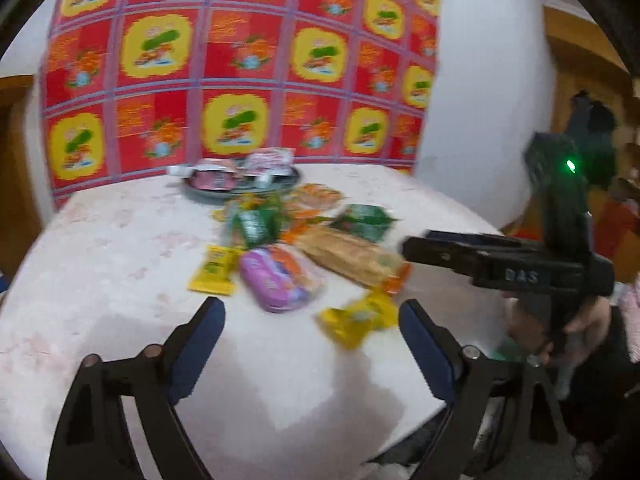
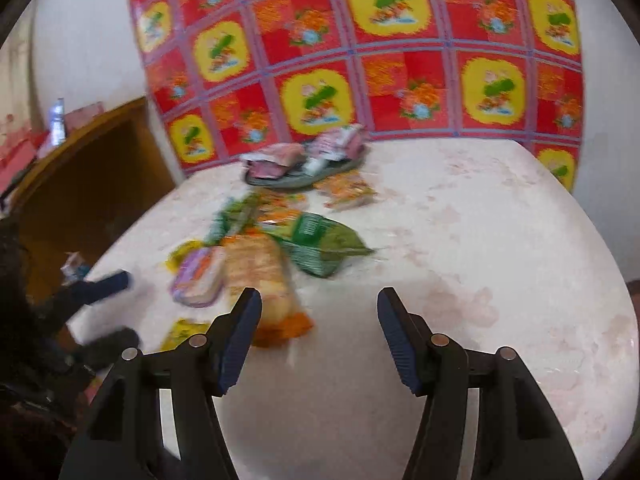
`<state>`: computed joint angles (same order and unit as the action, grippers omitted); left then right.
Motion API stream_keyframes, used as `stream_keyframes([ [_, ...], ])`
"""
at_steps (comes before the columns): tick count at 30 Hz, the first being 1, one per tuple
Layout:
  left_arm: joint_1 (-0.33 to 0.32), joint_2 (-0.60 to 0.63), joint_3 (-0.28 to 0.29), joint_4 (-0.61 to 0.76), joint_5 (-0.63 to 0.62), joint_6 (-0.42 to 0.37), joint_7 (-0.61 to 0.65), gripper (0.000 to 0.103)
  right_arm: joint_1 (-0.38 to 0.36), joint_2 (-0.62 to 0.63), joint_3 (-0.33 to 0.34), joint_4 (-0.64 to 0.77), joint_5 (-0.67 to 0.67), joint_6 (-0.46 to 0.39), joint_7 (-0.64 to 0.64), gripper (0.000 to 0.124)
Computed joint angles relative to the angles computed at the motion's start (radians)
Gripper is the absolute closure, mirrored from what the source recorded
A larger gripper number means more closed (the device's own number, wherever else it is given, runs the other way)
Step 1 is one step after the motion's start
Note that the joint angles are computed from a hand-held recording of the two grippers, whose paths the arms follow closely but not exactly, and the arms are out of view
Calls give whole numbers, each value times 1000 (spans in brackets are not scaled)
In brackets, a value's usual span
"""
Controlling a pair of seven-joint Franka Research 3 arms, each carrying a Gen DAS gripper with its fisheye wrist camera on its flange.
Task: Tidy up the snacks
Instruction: 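Withdraw both tools from the plate back toward the snack pile, then grasp the orange-wrapped biscuit pack with the right tool while the left tool grasps a yellow candy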
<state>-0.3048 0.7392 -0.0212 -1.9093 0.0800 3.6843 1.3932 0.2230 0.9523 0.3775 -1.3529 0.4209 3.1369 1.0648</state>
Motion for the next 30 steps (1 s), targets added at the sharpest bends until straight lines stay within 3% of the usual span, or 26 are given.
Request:
stream_keyframes([
  [2,6,7,-12,9,30,-6,4,17,-57,6,88,-17,-13,13,-66,62],
  [4,-44,14,24,32,-14,-46,32,21,-72,10,120,-23,-19,24,-100,62],
  [7,-87,37,53,80,-51,-103,47,21,-62,17,113,-10,-13,14,-99,62],
  [10,-167,66,129,138,-145,-179,36,21,-46,25,92,7,3,1,-84,62],
  [13,-158,75,123,157,-142,-188,-6,21,-11,23,38,15,13,1,-54,62],
  [15,-163,80,131,164,-135,-189,-24,29,-3,26,23,20,14,-2,-40,62],
  [16,-196,85,166,168,-155,-192,-26,48,-6,29,26,22,14,-4,-40,62],
  [17,-257,94,232,172,-201,-203,-25,57,-16,33,39,25,15,-8,-44,62],
  [18,-298,104,275,178,-230,-207,-24,57,-25,38,51,27,17,-13,-49,62],
  [21,-313,110,289,178,-239,-199,-30,69,-41,45,73,27,25,-10,-64,62],
  [23,-310,108,284,172,-241,-191,-34,70,-37,43,70,25,29,-4,-64,62],
  [24,-334,113,309,168,-266,-185,-35,70,-35,42,68,24,28,-3,-65,62],
  [28,-507,179,494,176,-447,-192,-12,70,-11,38,43,32,21,-4,-59,62],
  [30,-511,181,498,169,-467,-188,-12,70,9,36,21,40,12,-4,-53,62],
])
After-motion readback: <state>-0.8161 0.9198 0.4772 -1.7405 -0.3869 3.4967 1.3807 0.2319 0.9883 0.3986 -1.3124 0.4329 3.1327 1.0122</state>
